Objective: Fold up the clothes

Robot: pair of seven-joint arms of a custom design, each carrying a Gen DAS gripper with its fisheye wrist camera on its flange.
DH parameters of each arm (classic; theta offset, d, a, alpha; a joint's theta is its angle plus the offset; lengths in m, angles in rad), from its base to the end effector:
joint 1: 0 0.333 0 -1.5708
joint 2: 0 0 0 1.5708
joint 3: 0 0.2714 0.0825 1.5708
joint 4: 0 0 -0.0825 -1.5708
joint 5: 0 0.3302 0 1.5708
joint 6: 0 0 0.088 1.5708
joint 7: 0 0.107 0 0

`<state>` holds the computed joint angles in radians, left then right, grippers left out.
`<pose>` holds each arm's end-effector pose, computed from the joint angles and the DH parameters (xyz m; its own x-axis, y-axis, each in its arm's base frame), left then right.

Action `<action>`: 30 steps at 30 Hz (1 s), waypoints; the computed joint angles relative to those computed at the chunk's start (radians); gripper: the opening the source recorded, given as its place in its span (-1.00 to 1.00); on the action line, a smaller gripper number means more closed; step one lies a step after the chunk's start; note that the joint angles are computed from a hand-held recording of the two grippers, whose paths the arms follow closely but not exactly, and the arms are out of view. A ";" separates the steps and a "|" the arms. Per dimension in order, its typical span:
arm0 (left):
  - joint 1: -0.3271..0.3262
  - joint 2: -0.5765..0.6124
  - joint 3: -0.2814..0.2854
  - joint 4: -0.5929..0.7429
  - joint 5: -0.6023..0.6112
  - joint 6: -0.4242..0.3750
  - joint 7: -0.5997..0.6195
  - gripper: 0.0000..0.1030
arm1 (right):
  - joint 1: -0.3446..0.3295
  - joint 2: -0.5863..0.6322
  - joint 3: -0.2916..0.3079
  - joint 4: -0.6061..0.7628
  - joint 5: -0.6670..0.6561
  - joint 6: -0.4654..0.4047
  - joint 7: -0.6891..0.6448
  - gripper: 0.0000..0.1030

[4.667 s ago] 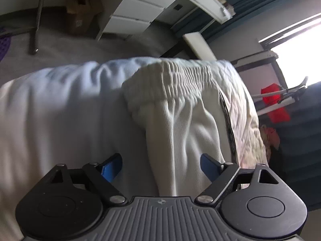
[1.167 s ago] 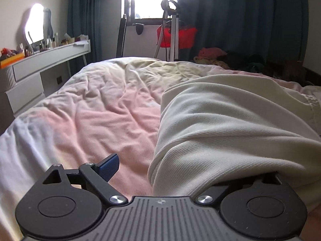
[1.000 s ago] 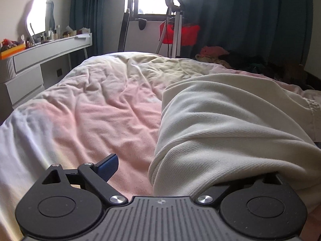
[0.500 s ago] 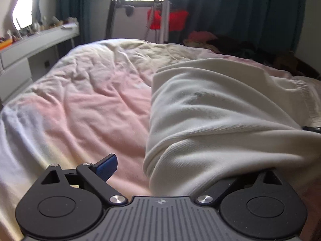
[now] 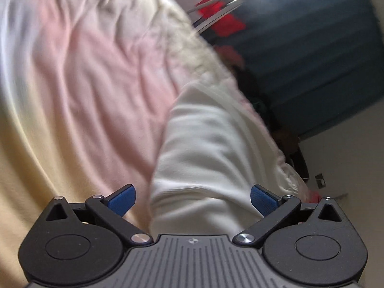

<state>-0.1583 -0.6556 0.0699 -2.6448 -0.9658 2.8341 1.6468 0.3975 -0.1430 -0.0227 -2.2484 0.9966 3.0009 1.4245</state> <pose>0.3680 0.0123 0.5118 0.2337 -0.6227 0.7468 -0.5961 -0.6985 -0.3959 0.4791 0.1230 0.4894 -0.0998 -0.7447 -0.6598 -0.6942 0.5272 -0.4900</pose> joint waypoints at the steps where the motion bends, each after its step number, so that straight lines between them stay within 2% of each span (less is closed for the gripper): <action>1: -0.011 0.020 0.011 0.010 -0.005 0.000 0.004 0.96 | 0.000 0.000 0.001 -0.001 0.000 0.003 0.002 -0.18; 4: 0.008 0.064 -0.004 0.044 -0.096 -0.030 0.098 0.80 | -0.001 0.002 0.007 -0.004 -0.017 0.014 0.020 -0.18; 5: 0.029 0.071 -0.027 0.053 -0.160 -0.040 0.163 0.62 | -0.003 0.001 0.010 -0.005 -0.031 0.017 0.033 -0.18; 6: 0.025 0.076 -0.026 0.057 -0.181 -0.044 0.193 0.53 | -0.003 0.001 0.010 -0.006 -0.043 0.020 0.043 -0.18; 10: 0.016 0.074 -0.044 0.046 -0.153 0.005 0.174 0.24 | 0.014 -0.005 0.004 -0.004 -0.054 0.045 0.044 -0.19; 11: 0.037 0.071 -0.068 0.046 -0.181 0.006 0.194 0.11 | 0.025 -0.010 -0.003 -0.003 -0.035 0.053 0.024 -0.21; 12: 0.025 0.064 -0.069 0.043 -0.193 0.027 0.208 -0.02 | 0.038 -0.018 -0.010 -0.003 -0.011 0.059 0.002 -0.21; 14: -0.062 0.046 -0.016 0.026 -0.139 0.095 0.177 -0.13 | 0.054 -0.043 -0.021 -0.005 0.008 0.060 -0.022 -0.24; 15: -0.082 0.040 -0.001 0.024 -0.138 0.102 0.167 -0.18 | 0.062 -0.057 -0.027 -0.005 0.013 0.059 -0.033 -0.25; 16: -0.087 0.032 0.003 0.023 -0.136 0.101 0.152 -0.20 | 0.072 -0.074 -0.036 -0.008 0.024 0.057 -0.045 -0.25; 19: -0.054 0.021 -0.031 0.049 -0.116 0.062 0.085 -0.27 | 0.093 -0.132 -0.068 -0.018 0.041 0.049 -0.067 -0.26; 21: 0.055 0.054 -0.144 0.123 -0.184 -0.001 0.073 -0.31 | 0.092 -0.165 -0.090 -0.025 0.022 0.050 -0.053 -0.27; 22: 0.086 0.071 -0.179 0.159 -0.181 -0.019 0.040 -0.31 | 0.093 -0.177 -0.103 -0.026 0.014 0.052 -0.043 -0.27; 24: 0.098 0.147 -0.221 0.264 -0.114 -0.030 -0.025 -0.33 | 0.086 -0.190 -0.148 -0.011 0.003 0.033 -0.017 -0.27; 26: 0.179 0.261 -0.317 0.422 -0.122 -0.090 -0.050 -0.33 | 0.057 -0.180 -0.192 0.032 -0.016 -0.003 0.013 -0.27; 28: 0.169 0.410 -0.358 0.597 -0.029 -0.087 -0.127 -0.33 | 0.013 -0.145 -0.226 0.095 -0.031 -0.036 0.030 -0.27; 30: 0.082 0.580 -0.346 0.771 0.163 -0.027 -0.259 -0.33 | -0.043 -0.080 -0.254 0.187 -0.027 -0.074 0.053 -0.27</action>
<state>-0.0759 -0.0761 -0.2763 -1.8735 -0.8029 2.8070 1.3883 0.3546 -0.2230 -0.2769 -2.0611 0.9693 2.9271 1.4778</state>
